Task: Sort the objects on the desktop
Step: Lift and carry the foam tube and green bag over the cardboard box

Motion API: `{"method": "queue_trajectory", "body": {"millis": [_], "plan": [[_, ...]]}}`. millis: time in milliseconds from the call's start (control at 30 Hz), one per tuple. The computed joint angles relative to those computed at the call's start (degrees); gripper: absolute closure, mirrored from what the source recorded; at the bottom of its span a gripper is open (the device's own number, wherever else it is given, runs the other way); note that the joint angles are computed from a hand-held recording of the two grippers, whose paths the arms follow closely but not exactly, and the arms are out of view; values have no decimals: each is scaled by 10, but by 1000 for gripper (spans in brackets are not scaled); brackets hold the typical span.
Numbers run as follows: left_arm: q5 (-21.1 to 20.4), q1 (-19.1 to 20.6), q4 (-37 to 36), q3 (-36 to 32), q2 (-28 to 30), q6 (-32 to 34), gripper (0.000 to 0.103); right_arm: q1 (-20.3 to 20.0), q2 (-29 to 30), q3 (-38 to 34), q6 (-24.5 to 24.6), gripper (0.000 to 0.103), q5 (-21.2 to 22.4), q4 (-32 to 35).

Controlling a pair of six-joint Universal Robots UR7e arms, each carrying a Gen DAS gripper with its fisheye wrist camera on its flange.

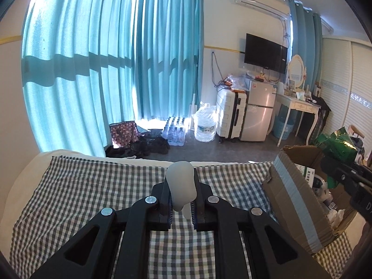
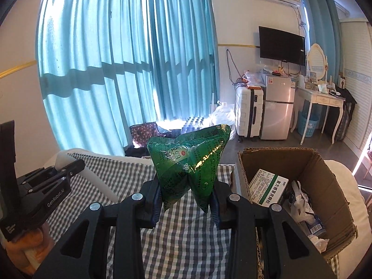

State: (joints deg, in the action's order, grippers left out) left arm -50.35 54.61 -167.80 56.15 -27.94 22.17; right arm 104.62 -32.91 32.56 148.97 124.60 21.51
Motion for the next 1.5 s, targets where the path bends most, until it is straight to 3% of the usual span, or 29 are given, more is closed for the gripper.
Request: {"method": "queue_trajectory", "body": {"millis": [400,633,767,1167,1500], "plan": [[5,-30,5,19,-3,-24,92,1,-77,101,-17,70,15,-73],[0,-54,16,3,11,-21,91,-4,-120,143,-20,70,15,-92],[-10,-67,31,-14,23,-26,92,-4,-153,181,-42,70,30,-135],[-50,-103,95,-115,91,-24,91,-32,-230,238,-74,70,60,-155],[-62,-117,153,-215,166,-34,91,-78,-274,262,-17,70,22,-115]]}}
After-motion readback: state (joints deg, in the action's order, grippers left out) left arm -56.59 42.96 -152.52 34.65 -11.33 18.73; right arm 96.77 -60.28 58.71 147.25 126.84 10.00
